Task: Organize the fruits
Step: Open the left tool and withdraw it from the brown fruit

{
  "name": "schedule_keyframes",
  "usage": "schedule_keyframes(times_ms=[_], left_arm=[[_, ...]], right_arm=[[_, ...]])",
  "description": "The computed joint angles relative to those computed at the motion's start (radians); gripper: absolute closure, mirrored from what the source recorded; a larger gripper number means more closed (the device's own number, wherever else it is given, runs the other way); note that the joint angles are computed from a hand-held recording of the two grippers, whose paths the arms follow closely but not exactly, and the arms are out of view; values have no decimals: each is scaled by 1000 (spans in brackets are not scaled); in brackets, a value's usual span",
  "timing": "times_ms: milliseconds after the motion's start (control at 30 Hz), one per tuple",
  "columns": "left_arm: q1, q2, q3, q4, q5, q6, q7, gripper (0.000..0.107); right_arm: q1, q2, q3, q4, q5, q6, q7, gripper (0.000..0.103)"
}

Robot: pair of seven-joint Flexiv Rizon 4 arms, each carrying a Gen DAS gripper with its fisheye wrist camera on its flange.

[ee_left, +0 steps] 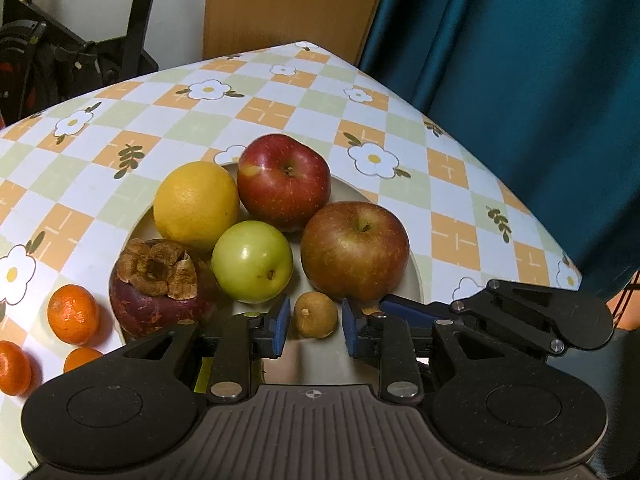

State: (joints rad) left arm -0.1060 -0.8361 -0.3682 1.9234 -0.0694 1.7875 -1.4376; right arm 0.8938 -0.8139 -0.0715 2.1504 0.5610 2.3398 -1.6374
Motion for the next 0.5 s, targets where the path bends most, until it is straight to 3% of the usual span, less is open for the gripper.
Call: schedule_keyframes(times_ms=[100, 300, 500], left_arm=[[67, -3, -67, 28, 29, 37, -6, 65], [201, 26, -165, 109, 126, 125, -42, 65], [282, 102, -150, 193, 204, 215, -134, 65]], right_arm=[[7, 2, -5, 2, 10, 0, -5, 75], [-4, 6, 15, 7, 2, 42, -12, 74], [-48, 7, 61, 5, -38, 94, -1, 74]])
